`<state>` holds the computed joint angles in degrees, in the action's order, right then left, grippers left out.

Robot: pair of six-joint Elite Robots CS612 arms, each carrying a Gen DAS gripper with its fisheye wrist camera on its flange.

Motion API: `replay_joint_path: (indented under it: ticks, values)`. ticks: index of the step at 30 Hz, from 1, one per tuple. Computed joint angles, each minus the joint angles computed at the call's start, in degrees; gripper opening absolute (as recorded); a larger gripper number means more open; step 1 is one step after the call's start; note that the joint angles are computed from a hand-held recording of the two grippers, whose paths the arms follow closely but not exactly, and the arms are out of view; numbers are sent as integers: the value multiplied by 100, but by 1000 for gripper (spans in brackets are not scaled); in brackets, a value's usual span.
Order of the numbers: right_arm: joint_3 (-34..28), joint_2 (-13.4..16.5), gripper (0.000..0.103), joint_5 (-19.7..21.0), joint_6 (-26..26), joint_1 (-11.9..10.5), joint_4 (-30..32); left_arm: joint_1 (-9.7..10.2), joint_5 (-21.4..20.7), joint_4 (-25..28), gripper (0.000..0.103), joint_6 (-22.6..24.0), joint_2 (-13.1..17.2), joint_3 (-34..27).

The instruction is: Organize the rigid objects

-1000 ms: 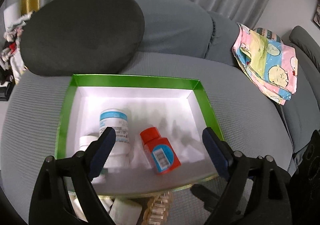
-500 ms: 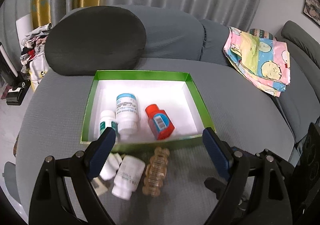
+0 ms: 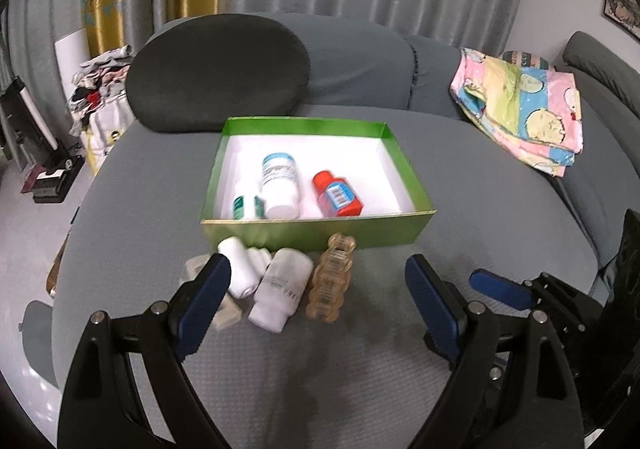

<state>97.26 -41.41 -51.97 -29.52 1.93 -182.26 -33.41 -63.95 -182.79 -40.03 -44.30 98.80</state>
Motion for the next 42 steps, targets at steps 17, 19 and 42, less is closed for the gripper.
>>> replay_joint_path:
  ticks: [17,19,42]
  values:
    - [54,57,66,-251,-190,139,302,24,-257,157,89,-497,52,270]
    - [43,67,66,-265,-203,151,341,32,-289,149,89,-529,61,282]
    - [-393,332,66,73,-174,58,1596,268,-1593,-370,89,-1083,379,432]
